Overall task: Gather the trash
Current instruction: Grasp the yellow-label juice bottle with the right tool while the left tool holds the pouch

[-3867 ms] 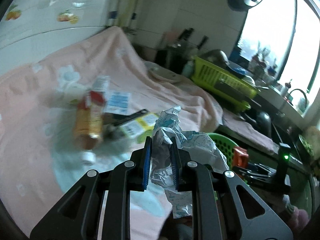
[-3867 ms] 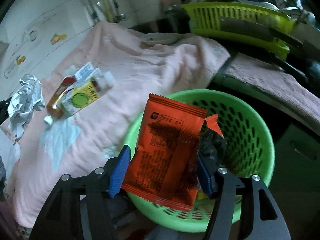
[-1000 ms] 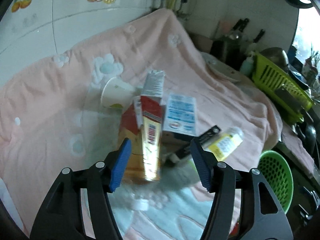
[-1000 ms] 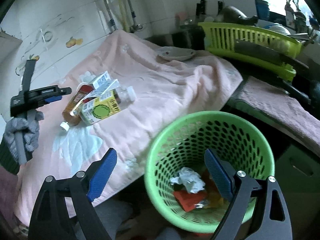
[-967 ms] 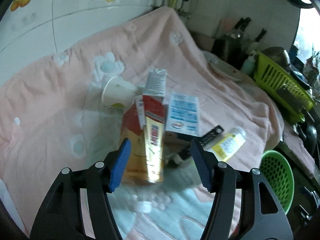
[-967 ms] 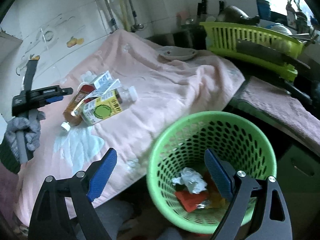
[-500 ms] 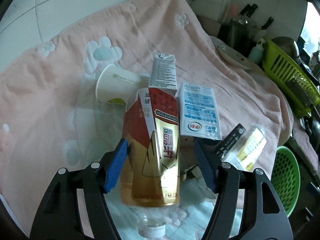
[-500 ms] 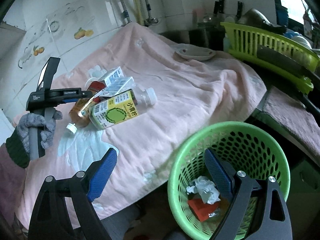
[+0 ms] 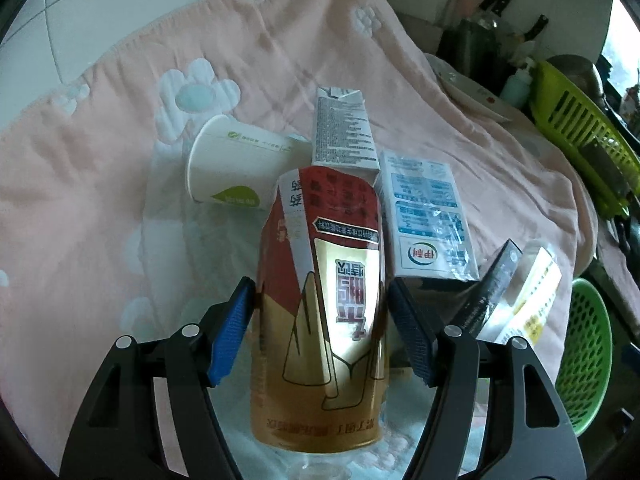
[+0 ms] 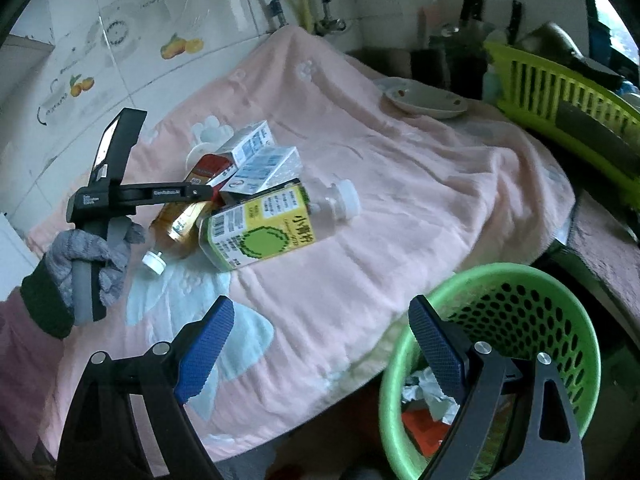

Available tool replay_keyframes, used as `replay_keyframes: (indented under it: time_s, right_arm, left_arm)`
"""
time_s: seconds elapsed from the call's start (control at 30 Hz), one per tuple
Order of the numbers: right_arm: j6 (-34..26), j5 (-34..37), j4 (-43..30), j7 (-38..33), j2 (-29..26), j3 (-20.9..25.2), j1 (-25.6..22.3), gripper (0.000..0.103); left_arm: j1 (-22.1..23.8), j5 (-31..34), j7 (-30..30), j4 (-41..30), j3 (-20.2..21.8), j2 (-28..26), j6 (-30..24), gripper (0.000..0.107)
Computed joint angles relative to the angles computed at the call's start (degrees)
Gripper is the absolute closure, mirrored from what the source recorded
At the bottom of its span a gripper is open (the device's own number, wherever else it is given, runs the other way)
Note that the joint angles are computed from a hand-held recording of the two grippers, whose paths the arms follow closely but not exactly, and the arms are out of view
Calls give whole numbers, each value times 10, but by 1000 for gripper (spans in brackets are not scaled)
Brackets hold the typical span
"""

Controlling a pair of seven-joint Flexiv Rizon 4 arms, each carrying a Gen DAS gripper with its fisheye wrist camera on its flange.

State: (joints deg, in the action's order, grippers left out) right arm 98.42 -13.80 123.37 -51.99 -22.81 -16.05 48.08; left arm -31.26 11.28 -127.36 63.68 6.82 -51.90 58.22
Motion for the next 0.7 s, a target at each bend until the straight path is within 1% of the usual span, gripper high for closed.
replay_keyframes:
  time_s: [0.1, 0.13, 0.17, 0.23, 0.3, 0.37, 0.47, 0.6, 0.7]
  right_arm:
    - [-39, -8, -44, 3, -16, 78, -67, 17]
    - [-55, -8, -63, 4, -24, 116, -99, 17]
    - [-66, -10, -76, 7, -31, 139, -118, 17]
    - [-93, -12, -109, 12, -47, 181, -151, 17]
    - [-116, -13, -136, 21, -60, 203, -167, 17]
    - [-138, -4, -167, 22, -76, 236, -192, 17]
    - [-172, 13, -213, 36, -98, 262, -209, 17]
    - [-216, 20, -263, 69, -120, 255, -199, 17]
    - [-251, 20, -297, 99, -136, 246, -190, 17]
  left_arm:
    - [2, 3, 5, 13, -2, 4, 20, 41]
    - [1, 5, 4, 19, 1, 7, 26, 42]
    - [0, 7, 3, 24, 3, 9, 30, 42]
    - [-2, 10, 1, 37, 6, 15, 42, 43]
    - [-4, 13, -2, 56, 9, 25, 55, 43]
    - [-5, 14, -6, 71, 12, 34, 67, 43]
    - [-6, 17, -12, 100, 17, 50, 89, 44]
    - [-7, 19, -21, 136, 23, 71, 110, 44]
    - [-5, 18, -27, 167, 26, 87, 137, 44]
